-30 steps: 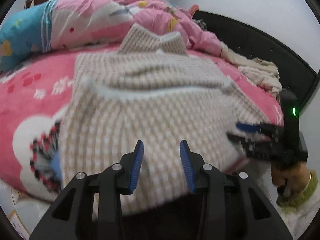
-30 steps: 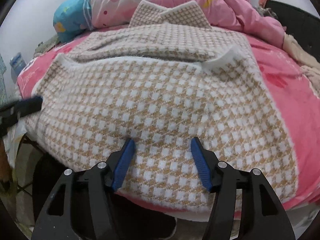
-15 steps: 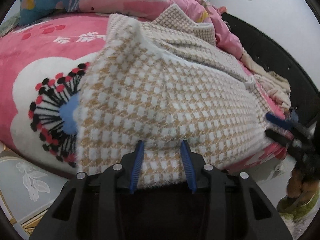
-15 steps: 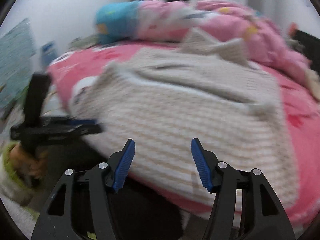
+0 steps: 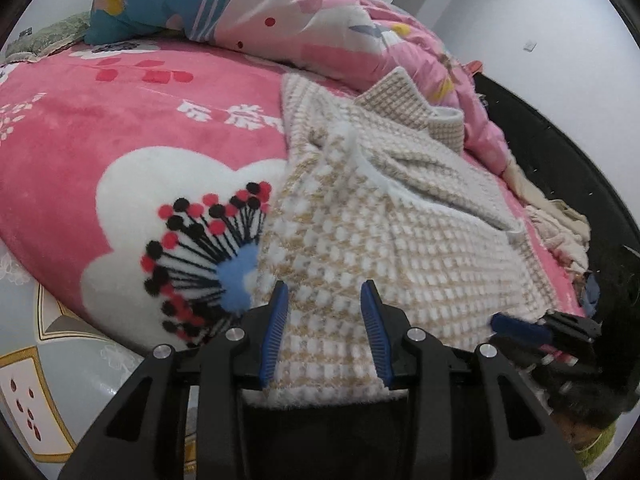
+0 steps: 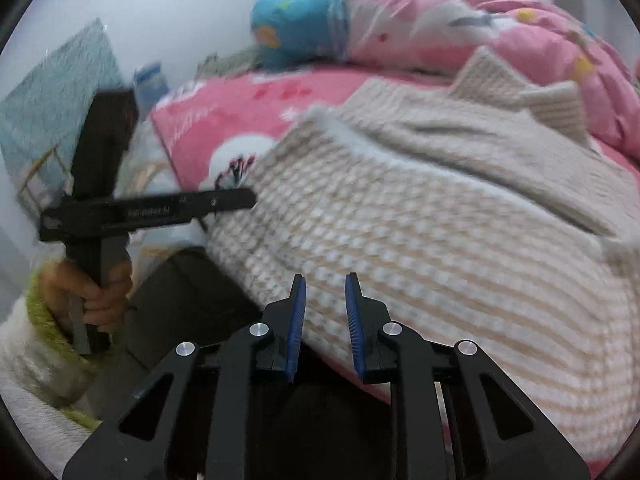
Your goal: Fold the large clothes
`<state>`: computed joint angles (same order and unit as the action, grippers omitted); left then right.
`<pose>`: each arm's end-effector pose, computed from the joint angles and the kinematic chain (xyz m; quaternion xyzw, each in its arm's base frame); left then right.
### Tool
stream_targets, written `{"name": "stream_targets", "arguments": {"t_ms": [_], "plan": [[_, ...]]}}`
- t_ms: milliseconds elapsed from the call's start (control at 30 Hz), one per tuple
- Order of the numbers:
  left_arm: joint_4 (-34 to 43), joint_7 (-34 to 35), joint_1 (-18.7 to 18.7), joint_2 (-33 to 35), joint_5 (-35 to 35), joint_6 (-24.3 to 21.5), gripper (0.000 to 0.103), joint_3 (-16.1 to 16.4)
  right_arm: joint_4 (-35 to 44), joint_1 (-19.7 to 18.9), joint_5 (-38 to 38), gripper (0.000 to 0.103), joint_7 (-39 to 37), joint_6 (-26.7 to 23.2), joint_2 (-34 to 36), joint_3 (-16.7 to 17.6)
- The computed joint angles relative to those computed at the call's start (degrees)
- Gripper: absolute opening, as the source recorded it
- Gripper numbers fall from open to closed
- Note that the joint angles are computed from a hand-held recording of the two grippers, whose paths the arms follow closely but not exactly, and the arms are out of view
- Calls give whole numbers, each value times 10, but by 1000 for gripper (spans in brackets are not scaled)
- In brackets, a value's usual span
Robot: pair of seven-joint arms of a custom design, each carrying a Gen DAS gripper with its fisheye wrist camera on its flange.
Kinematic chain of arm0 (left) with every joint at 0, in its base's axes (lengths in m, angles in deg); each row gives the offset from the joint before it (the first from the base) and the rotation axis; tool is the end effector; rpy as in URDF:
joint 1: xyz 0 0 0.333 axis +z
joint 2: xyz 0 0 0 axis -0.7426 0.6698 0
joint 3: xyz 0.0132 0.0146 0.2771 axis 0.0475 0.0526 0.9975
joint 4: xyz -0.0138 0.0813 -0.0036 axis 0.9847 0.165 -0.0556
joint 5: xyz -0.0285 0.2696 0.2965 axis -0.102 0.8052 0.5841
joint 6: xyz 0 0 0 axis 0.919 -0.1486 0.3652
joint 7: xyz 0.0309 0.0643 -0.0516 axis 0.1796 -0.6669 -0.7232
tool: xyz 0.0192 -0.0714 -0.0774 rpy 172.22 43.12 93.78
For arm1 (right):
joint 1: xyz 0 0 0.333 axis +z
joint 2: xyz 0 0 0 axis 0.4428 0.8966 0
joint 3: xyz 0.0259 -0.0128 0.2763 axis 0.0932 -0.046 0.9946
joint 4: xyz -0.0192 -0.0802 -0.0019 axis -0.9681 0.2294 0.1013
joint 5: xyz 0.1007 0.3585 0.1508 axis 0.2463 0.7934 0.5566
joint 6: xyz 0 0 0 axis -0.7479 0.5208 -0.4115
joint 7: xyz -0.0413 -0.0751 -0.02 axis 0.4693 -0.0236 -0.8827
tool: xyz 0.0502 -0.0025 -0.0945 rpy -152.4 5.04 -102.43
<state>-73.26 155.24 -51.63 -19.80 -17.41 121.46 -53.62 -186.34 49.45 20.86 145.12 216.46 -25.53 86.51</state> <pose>0.5249 -0.0657 0.5154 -0.5235 0.7553 -0.3940 0.0164 0.4315 0.2904 0.5407 -0.6982 0.6183 -0.1902 0.3066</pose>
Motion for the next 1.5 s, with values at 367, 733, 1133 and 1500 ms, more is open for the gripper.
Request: {"name": "stream_targets", "arguments": {"t_ms": [367,733,1133,1500], "plan": [[19,12,5,15,-14,-13,38,8,109,37,40,23,-117,23,120,-5],[35,29,4,11,-15,3,38,2,64,6,-19,59,-36,47,69,11],[92,-15,-46,83,98,49,56,-67,-74,-83,-147,72,236,-24,-70,-26],[126,-90,-44,119,145,88,58,-69,-143,-130,-117,72,268,-133,-195,-14]]}}
